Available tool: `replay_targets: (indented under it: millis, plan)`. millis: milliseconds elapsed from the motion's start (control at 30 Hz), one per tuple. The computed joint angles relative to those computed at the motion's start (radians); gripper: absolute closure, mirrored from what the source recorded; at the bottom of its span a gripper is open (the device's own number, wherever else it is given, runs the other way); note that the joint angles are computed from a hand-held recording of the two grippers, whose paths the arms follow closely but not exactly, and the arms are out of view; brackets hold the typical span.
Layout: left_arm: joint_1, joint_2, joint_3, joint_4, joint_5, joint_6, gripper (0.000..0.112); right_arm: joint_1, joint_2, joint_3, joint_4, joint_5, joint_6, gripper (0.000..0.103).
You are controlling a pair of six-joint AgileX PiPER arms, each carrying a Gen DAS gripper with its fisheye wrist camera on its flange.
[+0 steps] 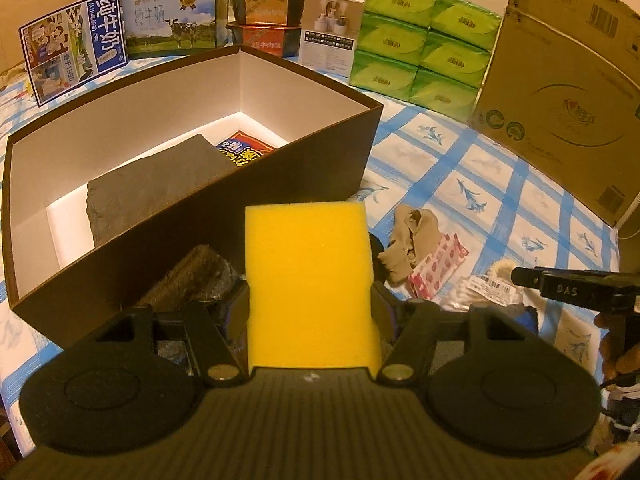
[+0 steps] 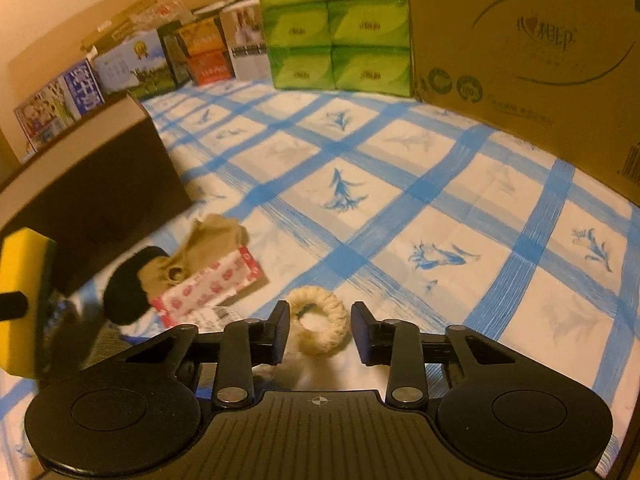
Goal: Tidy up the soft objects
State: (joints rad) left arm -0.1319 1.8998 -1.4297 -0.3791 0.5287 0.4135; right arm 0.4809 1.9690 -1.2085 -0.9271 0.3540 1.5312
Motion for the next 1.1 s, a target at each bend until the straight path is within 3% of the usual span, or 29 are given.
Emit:
replay_targets:
  millis: [100,200,267,467,600,767,1100]
  plan:
    - [-0.004,0.015,-0.019,0.028,0.003,-0.028,0.052,-0.015,0.032,-0.017,0.022,-0.009,-0.020,0.075]
    - [-0.006,0.021,-0.029,0.045,0.006,-0.043,0.052,-0.028,0.049,-0.028,0.077,-0.023,-0.071,0.090]
    - [-0.003,0.017,-0.026,0.038,0.005,-0.035,0.052,-0.023,0.045,-0.021,0.029,-0.015,-0.023,0.093]
    - [0.003,-0.008,-0.014,0.036,-0.001,-0.029,0.052,0.009,-0.037,0.037,-0.198,0.029,0.198,0.093]
    - [0.010,-0.036,-0.003,0.017,-0.004,-0.011,0.052,0.029,-0.101,0.050,-0.275,0.077,0.260,0.093]
    - [0.016,-0.078,0.007,0.003,-0.008,0.002,0.052,0.065,-0.156,0.032,-0.306,0.139,0.253,0.093]
    - [0.074,-0.157,0.014,-0.036,0.007,0.058,0.052,0.136,-0.205,-0.067,-0.212,0.133,0.123,0.093]
